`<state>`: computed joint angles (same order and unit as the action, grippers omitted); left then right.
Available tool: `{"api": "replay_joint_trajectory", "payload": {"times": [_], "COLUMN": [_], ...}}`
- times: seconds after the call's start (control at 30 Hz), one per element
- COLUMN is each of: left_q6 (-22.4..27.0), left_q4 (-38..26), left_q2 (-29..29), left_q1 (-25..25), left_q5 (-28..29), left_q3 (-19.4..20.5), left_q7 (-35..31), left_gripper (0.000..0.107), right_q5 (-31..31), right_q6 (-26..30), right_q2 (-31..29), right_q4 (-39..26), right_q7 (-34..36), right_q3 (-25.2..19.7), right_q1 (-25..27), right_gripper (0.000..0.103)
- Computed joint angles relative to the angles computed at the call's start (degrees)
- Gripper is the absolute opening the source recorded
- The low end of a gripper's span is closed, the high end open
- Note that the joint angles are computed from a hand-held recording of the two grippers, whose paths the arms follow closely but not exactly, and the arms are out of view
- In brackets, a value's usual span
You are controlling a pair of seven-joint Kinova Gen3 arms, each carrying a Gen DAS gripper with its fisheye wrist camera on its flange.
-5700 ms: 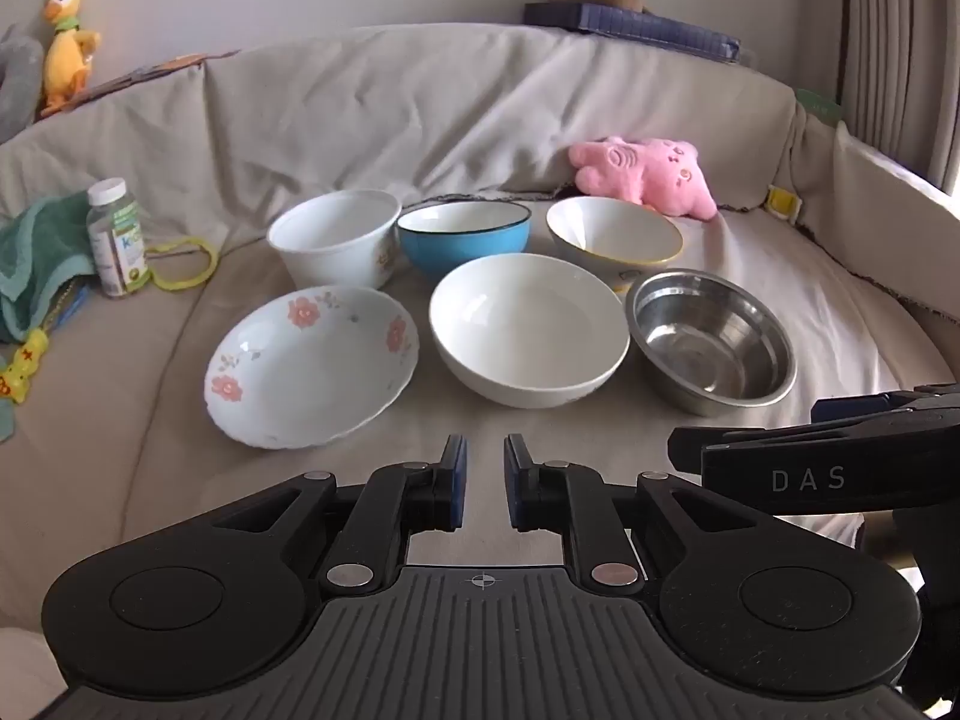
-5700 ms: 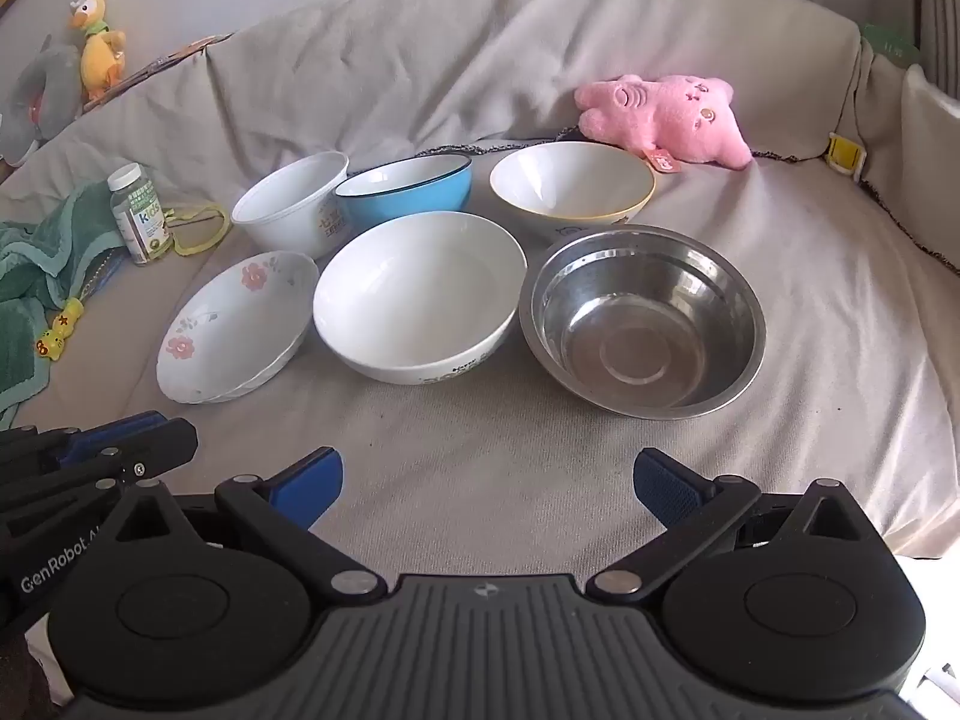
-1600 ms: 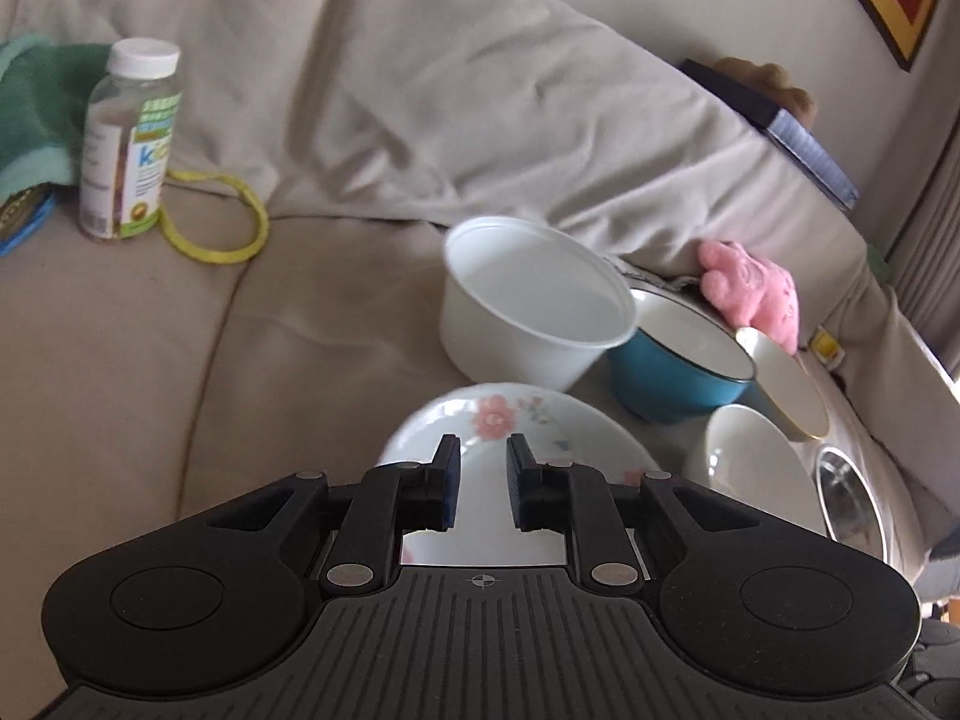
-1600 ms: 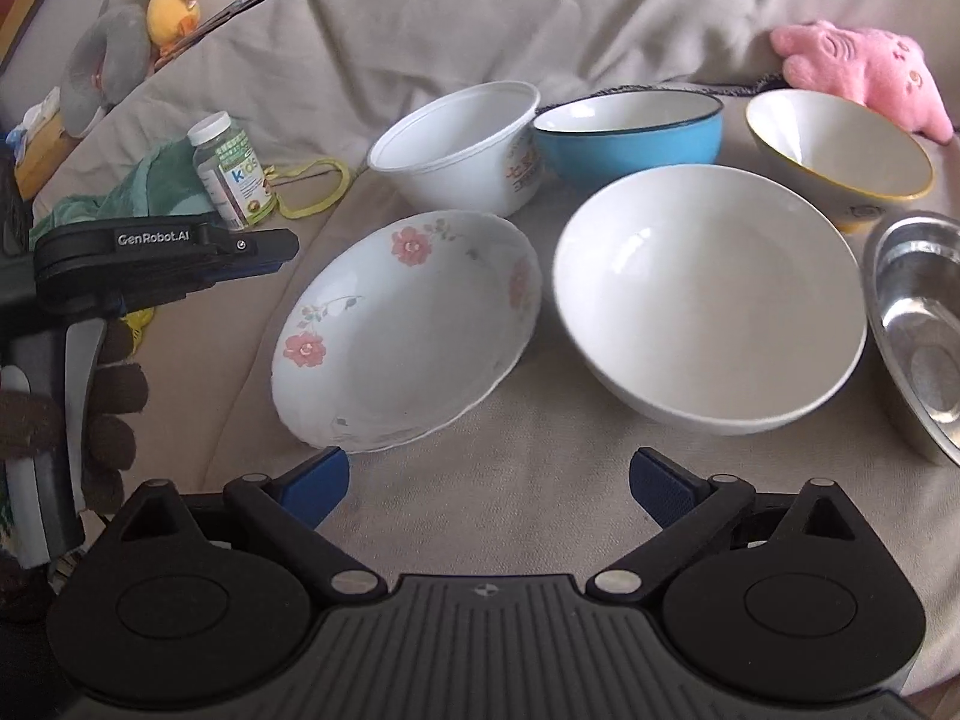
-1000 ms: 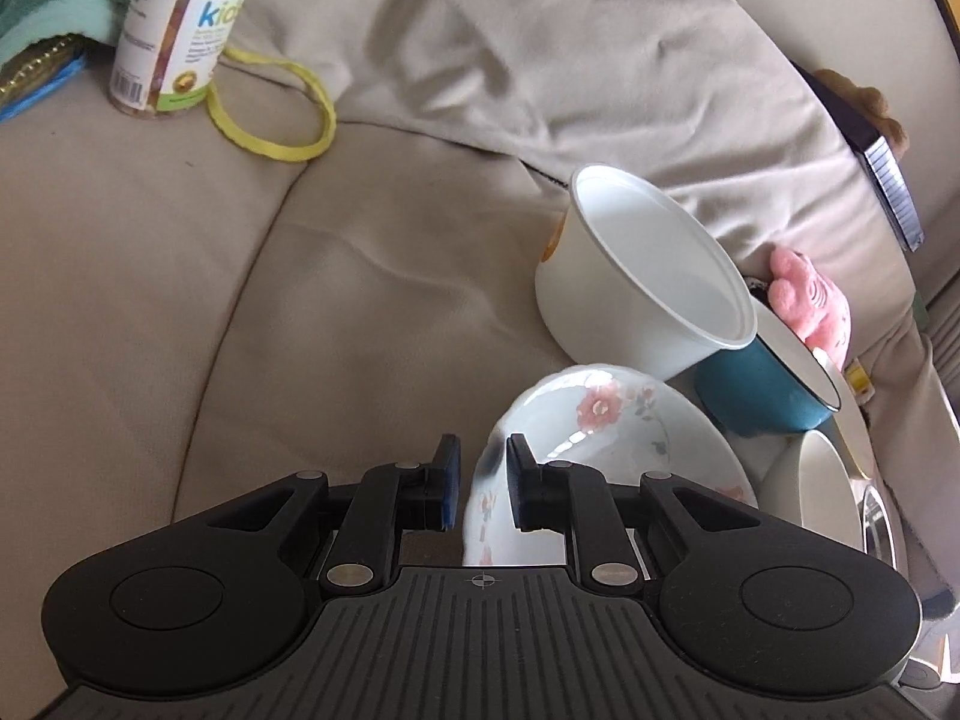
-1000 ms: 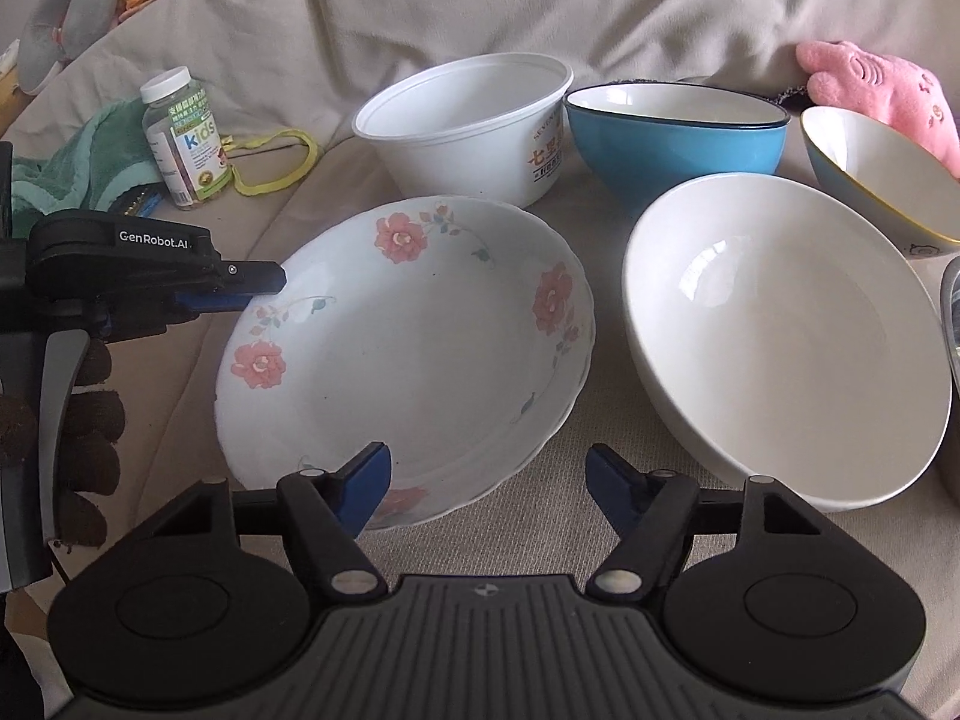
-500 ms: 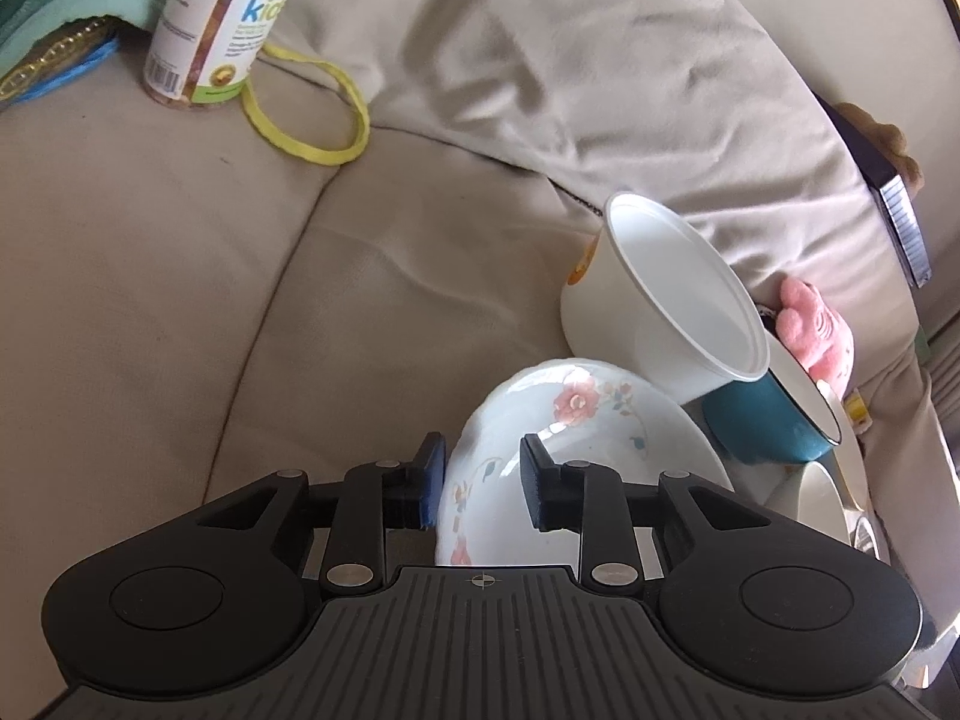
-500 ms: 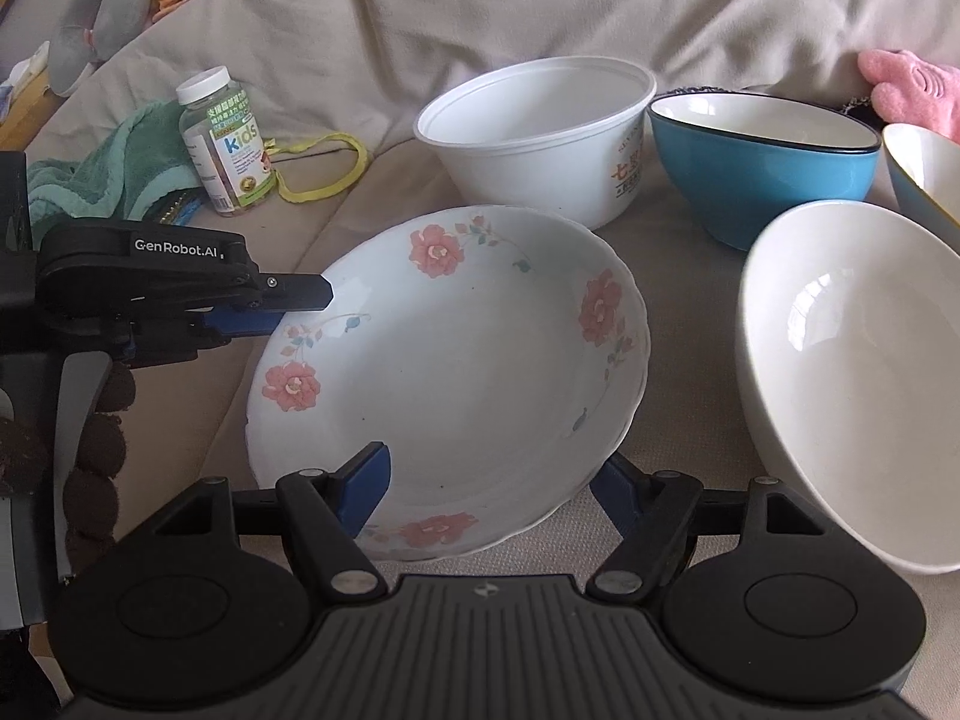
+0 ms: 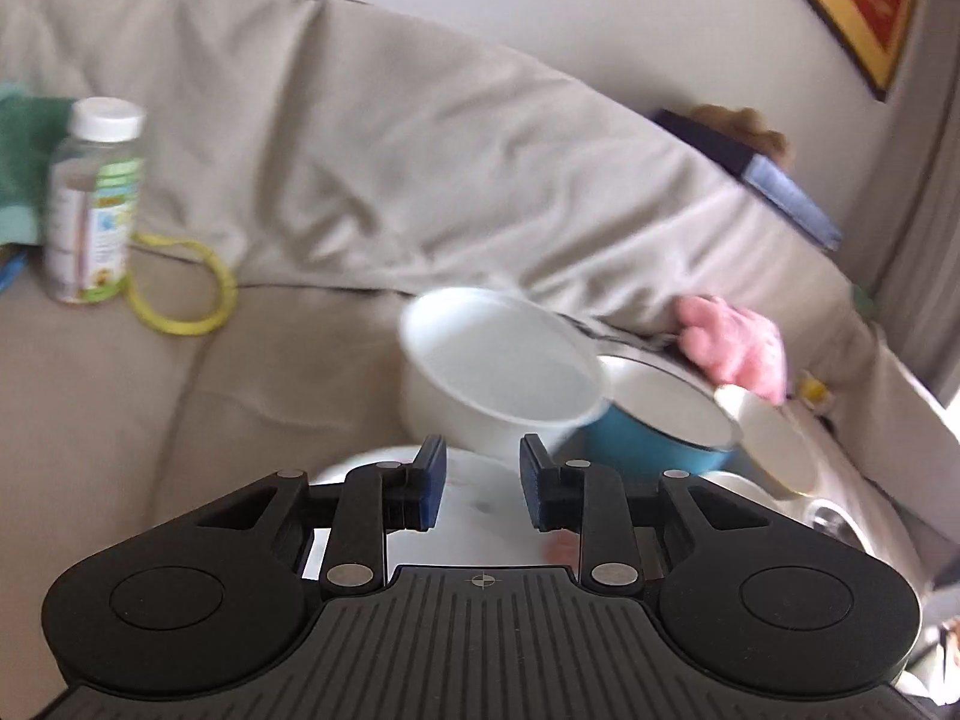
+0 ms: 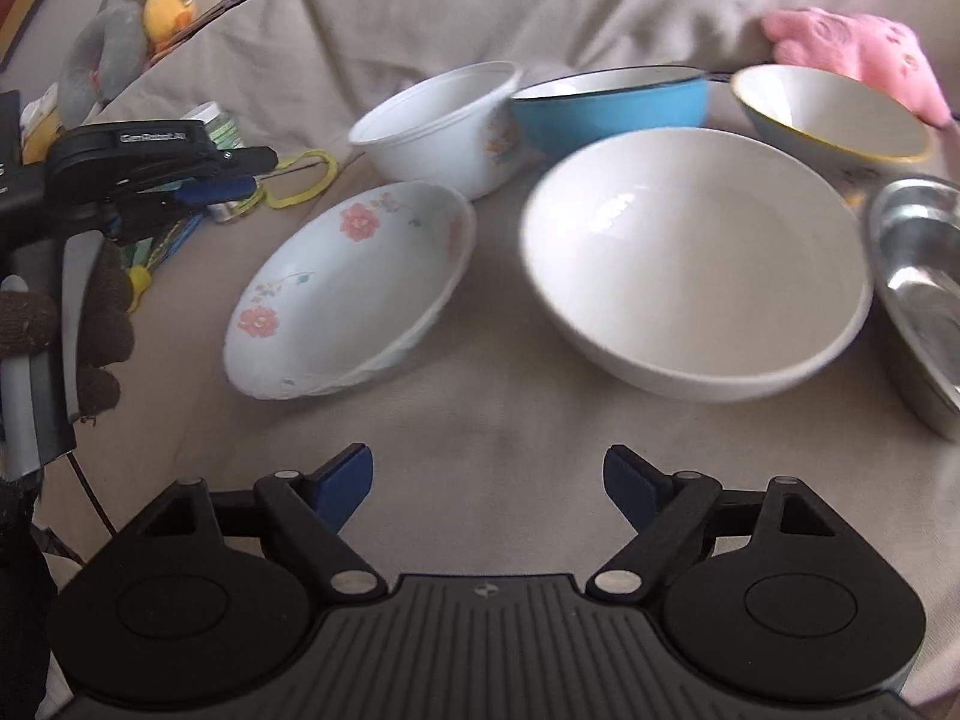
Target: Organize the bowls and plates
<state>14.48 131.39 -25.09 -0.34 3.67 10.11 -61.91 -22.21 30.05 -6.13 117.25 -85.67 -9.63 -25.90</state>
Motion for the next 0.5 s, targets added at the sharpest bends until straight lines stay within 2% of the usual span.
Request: {"api": "replay_joint_trajectory", "payload": {"times": [0.07,0.13,0.17,0.27,0.37,0.4,0.47,0.5], "left_q6": [-1.07,0.03,0.87,3.34,7.83,9.55,12.21,12.43], "left_q4": [-2.33,-5.49,-7.19,-11.48,-15.97,-17.29,-19.99,-20.62], "left_q2": [4.49,8.72,10.69,15.37,19.73,21.11,24.46,25.69], "left_q1": [5.31,9.6,10.18,6.3,0.79,-0.98,-1.83,-0.99], "left_q5": [2.08,0.42,-1.79,-8.78,-15.77,-18.1,-22.76,-24.5], "left_q3": [-0.25,-0.55,0.51,7.52,15.48,18.14,20.66,20.33], "left_q7": [-1.78,-0.44,1.63,8.62,13.63,15.09,18.91,20.41], "left_gripper": [0.03,0.03,0.03,0.03,0.03,0.03,0.03,0.03], "right_q5": [1.66,1.7,1.4,-2.27,-8.16,-9.92,-12.97,-15.3], "right_q6": [-0.35,0.04,0.32,2.45,4.71,5.6,6.12,5.96], "right_q2": [-1.13,-0.84,-0.49,1.09,2.09,2.74,2.86,2.64], "right_q4": [1.5,2.16,2.3,2.06,1.74,1.37,1.5,2.19], "right_q7": [-1.06,-0.91,-0.81,3.16,10.15,12.37,14.87,16.51], "right_q3": [0.63,1.79,2.21,2.04,6.76,6.94,6.07,6.3], "right_q1": [1.37,2.22,2.58,5.7,3.86,4.63,6.85,7.45], "right_gripper": [0.088,0.089,0.089,0.092,0.1,0.103,0.103,0.103]}}
